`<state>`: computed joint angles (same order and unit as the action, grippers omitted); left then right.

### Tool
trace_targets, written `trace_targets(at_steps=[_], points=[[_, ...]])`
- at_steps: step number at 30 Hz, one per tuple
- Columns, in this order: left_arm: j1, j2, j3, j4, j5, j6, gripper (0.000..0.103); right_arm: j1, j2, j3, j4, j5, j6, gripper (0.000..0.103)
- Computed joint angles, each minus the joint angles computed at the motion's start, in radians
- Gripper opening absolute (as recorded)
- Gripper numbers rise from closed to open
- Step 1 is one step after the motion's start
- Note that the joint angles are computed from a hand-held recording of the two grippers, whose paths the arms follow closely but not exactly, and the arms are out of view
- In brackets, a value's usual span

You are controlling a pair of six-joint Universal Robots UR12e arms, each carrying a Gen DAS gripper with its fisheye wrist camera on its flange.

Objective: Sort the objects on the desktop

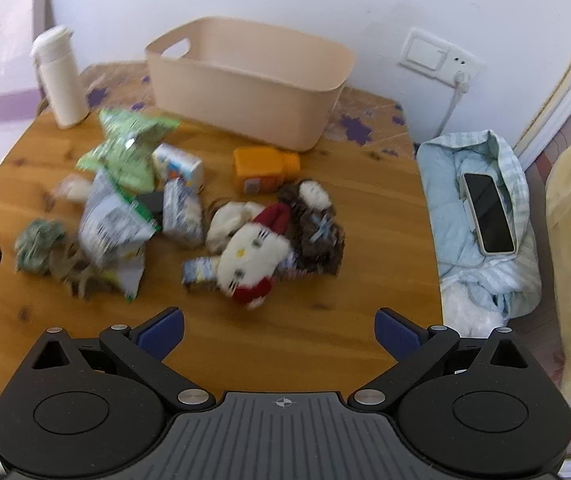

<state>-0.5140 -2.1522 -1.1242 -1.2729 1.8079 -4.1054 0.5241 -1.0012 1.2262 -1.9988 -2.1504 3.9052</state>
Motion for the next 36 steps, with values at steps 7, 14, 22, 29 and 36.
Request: trace_targets(at_steps=[7, 14, 22, 29, 36], points=[[0.014, -0.031, 0.0, -0.001, 0.016, -0.089, 0.087, -0.039, 0.016, 0.039, -0.129, 0.058, 0.027, 0.103], [0.038, -0.057, -0.006, 0.031, -0.01, -0.142, 0.087, -0.071, 0.039, 0.048, -0.184, 0.113, 0.098, 0.093], [0.057, -0.06, -0.049, 0.078, -0.032, -0.192, 0.087, -0.094, 0.061, 0.038, -0.171, 0.169, 0.121, 0.08], [0.056, -0.071, -0.057, 0.082, -0.025, -0.141, 0.087, -0.105, 0.074, 0.024, -0.142, 0.198, 0.131, 0.056], [0.041, -0.083, -0.046, 0.069, 0.029, -0.119, 0.073, -0.104, 0.064, 0.042, -0.145, 0.202, 0.198, 0.041]])
